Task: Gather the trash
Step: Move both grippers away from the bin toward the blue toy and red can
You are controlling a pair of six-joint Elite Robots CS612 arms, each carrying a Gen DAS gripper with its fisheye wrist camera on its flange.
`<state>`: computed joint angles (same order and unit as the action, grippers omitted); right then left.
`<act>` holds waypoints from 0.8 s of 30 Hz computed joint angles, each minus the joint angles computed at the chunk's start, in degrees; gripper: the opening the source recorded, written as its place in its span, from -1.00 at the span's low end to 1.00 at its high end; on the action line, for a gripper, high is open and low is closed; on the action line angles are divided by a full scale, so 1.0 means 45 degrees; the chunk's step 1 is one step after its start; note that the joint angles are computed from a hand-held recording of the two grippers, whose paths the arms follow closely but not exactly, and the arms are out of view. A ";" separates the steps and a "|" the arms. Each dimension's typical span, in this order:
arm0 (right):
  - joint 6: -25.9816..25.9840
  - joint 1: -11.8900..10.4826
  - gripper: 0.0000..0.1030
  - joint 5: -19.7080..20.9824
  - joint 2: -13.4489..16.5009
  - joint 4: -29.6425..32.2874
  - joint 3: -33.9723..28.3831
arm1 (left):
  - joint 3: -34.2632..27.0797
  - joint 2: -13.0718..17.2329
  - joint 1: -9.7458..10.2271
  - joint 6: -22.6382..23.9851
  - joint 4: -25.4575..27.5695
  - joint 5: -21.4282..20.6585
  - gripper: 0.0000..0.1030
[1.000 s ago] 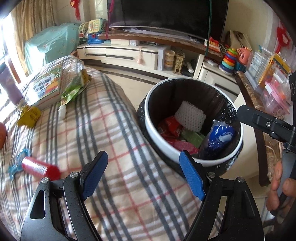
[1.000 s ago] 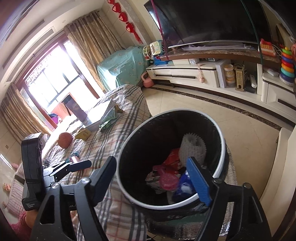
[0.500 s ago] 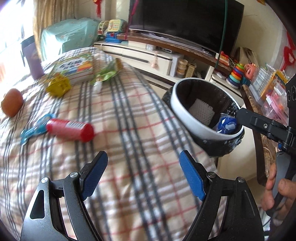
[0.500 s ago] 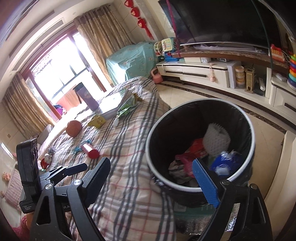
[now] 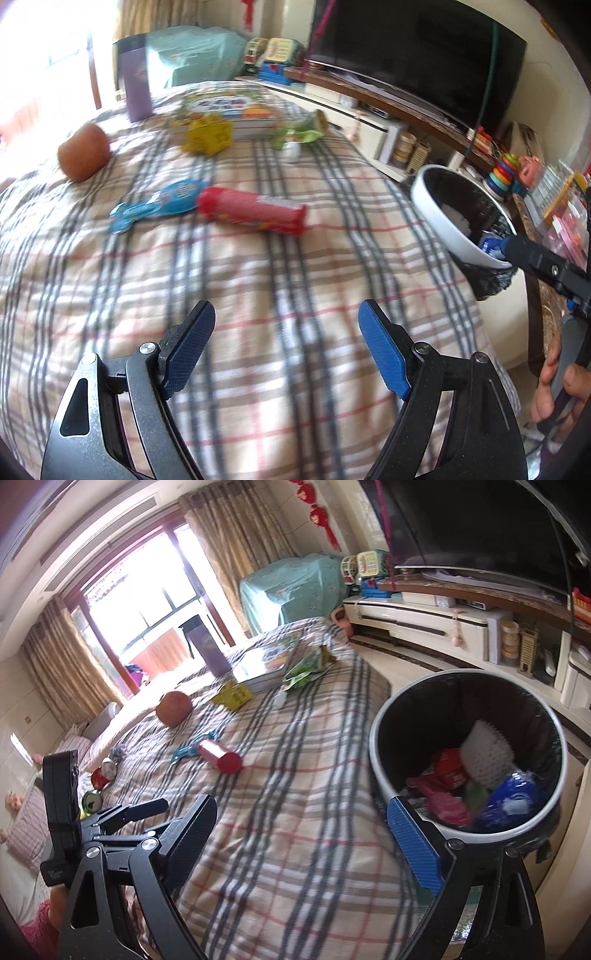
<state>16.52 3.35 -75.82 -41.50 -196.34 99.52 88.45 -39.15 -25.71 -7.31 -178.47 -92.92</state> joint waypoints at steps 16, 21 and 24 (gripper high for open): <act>-0.0589 0.0496 0.84 0.0949 0.0588 0.0919 -0.1017 | -0.0121 0.0148 0.0654 -0.0306 0.0169 0.0334 0.60; -0.0911 0.0598 0.84 0.1017 0.0707 0.1239 -0.1278 | -0.0212 0.0213 0.0759 -0.0088 0.0232 0.0639 0.60; -0.1259 0.0680 0.84 0.0954 0.0794 0.1396 -0.1473 | -0.0311 0.0277 0.0855 0.0069 0.0280 0.0700 0.60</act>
<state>10.85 6.41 -71.53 -37.93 -190.06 92.89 87.05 -37.90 -21.87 -7.00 -177.21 -89.77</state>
